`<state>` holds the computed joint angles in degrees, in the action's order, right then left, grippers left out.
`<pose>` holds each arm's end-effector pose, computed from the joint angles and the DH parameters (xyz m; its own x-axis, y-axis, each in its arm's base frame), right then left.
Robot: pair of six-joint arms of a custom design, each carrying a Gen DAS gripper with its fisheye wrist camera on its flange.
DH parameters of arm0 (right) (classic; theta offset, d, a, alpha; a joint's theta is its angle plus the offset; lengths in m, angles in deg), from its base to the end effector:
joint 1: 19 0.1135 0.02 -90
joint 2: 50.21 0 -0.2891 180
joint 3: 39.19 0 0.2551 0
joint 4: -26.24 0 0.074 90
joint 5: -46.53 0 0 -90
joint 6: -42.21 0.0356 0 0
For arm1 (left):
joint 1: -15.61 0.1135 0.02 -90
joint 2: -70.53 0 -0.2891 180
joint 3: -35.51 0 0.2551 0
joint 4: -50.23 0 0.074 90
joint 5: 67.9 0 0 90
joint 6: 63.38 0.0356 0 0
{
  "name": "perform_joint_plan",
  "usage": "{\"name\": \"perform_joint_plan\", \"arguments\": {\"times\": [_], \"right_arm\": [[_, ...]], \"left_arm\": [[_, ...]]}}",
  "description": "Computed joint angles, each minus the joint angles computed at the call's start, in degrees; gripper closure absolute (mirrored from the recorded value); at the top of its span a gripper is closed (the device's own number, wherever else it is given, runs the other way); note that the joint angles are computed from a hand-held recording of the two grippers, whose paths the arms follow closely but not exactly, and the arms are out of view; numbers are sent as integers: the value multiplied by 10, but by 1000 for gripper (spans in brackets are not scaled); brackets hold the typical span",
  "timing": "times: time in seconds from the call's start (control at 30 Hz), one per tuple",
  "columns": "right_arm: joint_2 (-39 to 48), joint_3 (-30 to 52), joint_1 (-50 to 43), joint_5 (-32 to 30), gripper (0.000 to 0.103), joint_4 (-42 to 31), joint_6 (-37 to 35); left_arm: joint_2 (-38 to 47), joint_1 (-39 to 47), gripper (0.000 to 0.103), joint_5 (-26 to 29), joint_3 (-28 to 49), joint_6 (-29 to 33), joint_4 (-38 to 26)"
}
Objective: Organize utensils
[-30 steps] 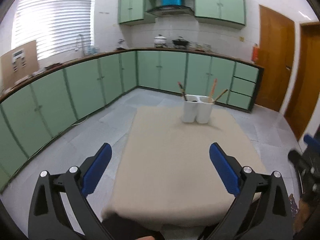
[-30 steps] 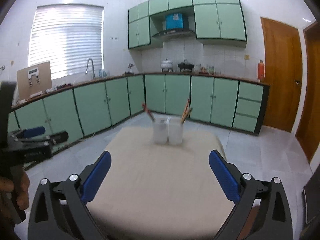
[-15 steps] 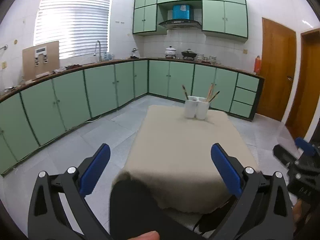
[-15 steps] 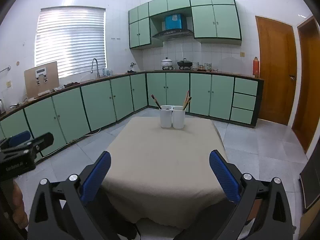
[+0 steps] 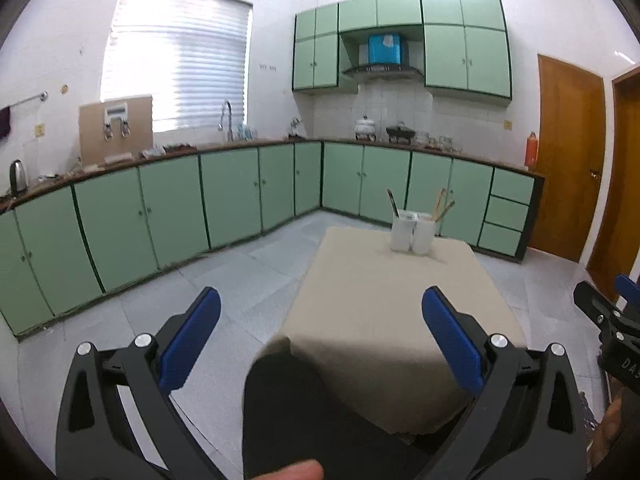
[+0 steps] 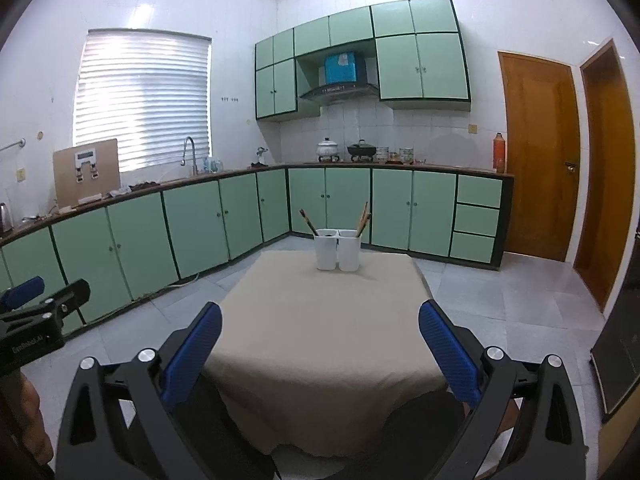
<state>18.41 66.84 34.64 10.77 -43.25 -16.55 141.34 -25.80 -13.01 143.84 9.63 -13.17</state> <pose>0.1404 0.1420 0.4873 -0.3019 0.1012 -0.9480 0.1094 0.9915 0.0709 0.1786 -0.1302 0.4969 -0.3578 -0.0032 -0.9338 0.0507 0.9985 -0.0228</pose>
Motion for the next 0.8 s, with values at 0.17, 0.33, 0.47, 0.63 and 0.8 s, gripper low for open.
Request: {"name": "perform_joint_plan", "arguments": {"times": [0.17, 0.33, 0.47, 0.63, 0.8], "right_arm": [[-5, -10, 7, 5, 6, 1, 6], [-7, -12, -8, -6, 6, 4, 7], [-13, -16, -8, -1, 6, 7, 9], [-16, -22, -4, 4, 6, 10, 13], [-22, -27, 4, 13, 6, 8, 16]], "left_arm": [[-4, -14, 5, -11, 1, -5, 0], [-1, -13, 5, -7, 1, -12, -2], [-9, -14, 5, -12, -8, -12, 6], [-12, -17, 5, -19, -12, -10, 12], [-14, -11, 5, -13, -15, -7, 15]]}}
